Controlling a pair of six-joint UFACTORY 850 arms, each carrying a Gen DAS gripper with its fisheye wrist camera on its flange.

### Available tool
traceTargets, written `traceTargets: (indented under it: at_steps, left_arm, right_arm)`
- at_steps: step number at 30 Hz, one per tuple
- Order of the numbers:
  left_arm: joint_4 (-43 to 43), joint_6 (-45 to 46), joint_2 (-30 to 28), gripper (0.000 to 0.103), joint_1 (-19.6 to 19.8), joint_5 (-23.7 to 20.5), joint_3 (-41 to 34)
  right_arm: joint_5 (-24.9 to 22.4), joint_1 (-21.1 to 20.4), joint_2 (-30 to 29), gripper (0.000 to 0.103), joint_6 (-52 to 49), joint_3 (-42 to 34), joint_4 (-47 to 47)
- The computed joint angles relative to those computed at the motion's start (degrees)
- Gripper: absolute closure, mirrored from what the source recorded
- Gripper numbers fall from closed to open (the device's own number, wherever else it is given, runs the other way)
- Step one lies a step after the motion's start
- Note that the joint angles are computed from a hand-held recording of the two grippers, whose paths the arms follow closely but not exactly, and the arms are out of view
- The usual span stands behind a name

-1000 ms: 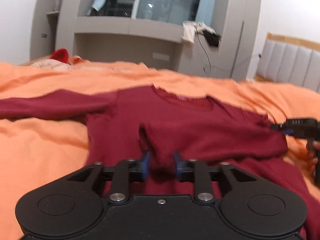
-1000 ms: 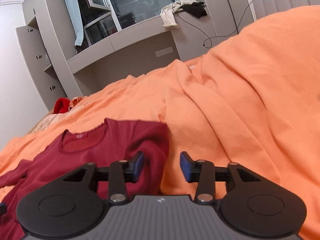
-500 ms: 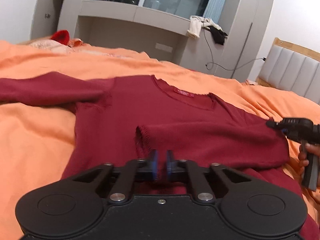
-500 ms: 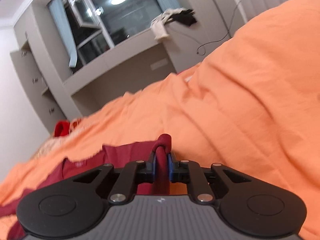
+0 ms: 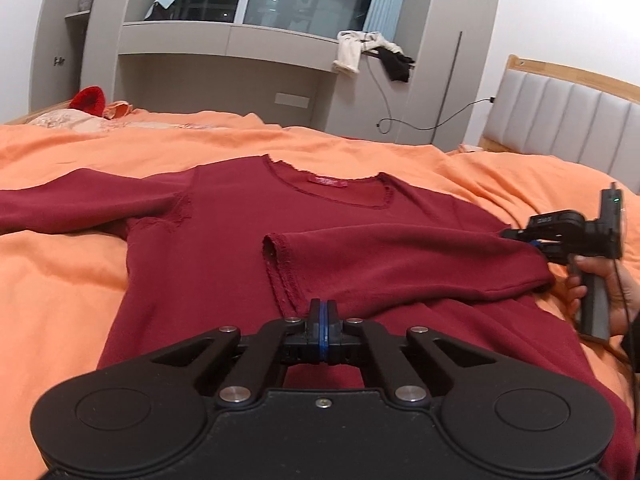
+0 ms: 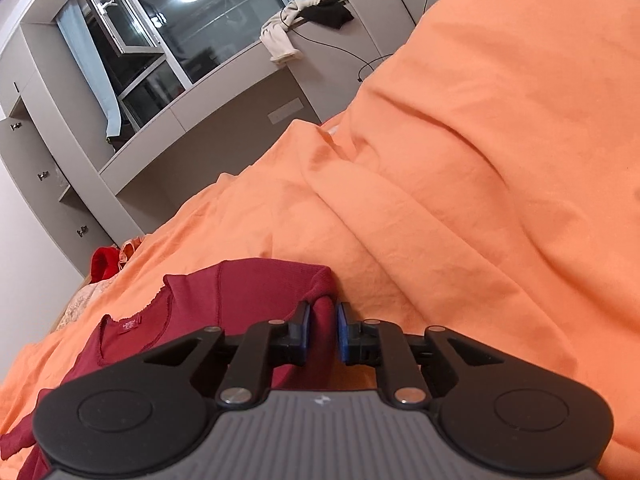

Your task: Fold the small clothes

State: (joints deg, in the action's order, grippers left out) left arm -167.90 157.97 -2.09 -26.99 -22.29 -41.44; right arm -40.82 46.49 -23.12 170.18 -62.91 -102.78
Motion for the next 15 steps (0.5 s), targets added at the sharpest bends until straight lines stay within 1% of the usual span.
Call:
traceTargets:
  at_steps: [1, 2, 3, 4, 5, 7, 9, 10, 11, 12, 13, 15]
  left_arm:
    - [0.8, -0.8, 0.1, 0.103, 0.2, -1.4, 0.3]
    - [2.3, -2.0, 0.1, 0.103, 0.4, -1.6, 0.3]
    - [3.3, -2.8, 0.0, 0.098, 0.6, -1.5, 0.1]
    - [1.9, -1.8, -0.1, 0.087, 0.4, -1.5, 0.0]
    - [-0.8, 0.6, -0.2, 0.078, 0.1, -1.7, 0.0]
    - [-2.9, 3.9, -0.6, 0.073, -0.2, -1.5, -0.4]
    - [-4.1, 8.1, -1.1, 0.062, -0.7, -1.1, -1.1]
    - [-4.3, 10.8, -1.5, 0.051, -1.0, -0.7, -1.6]
    - [-4.8, 13.5, -1.9, 0.047, -1.2, -0.3, -2.1]
    - [-4.6, 15.4, -2.4, 0.047, -1.3, 0.1, -2.6]
    - [-2.6, 15.1, -3.0, 0.048, -1.1, 1.3, -3.5]
    - [3.7, 9.3, -4.3, 0.056, -0.4, 3.1, -4.9]
  right_arm:
    - [-0.1, 0.1, -0.1, 0.085, -0.7, -0.2, 0.5]
    - [0.0, 0.1, -0.1, 0.083, -1.7, -0.6, 0.9]
    - [-0.4, 0.6, 0.0, 0.082, -2.2, -0.4, 1.3]
    - [-0.4, 0.6, 0.0, 0.081, -3.0, -0.5, 1.7]
    - [-0.3, 0.7, 0.0, 0.081, -3.6, -0.6, 1.9]
    - [-0.2, 0.8, 0.3, 0.078, -4.0, -0.3, 1.9]
    - [-0.1, 0.9, 0.8, 0.077, -3.4, 0.4, 1.4]
    - [0.0, 0.9, 1.0, 0.076, -3.0, 0.6, 1.0]
    - [0.1, 0.9, 1.2, 0.076, -2.7, 0.9, 0.8]
    - [0.2, 0.8, 1.3, 0.075, -2.5, 1.1, 0.6]
    - [0.3, 0.9, 1.4, 0.075, -2.5, 1.3, 0.5]
    - [0.4, 1.0, 1.5, 0.075, -2.8, 1.5, 0.5]
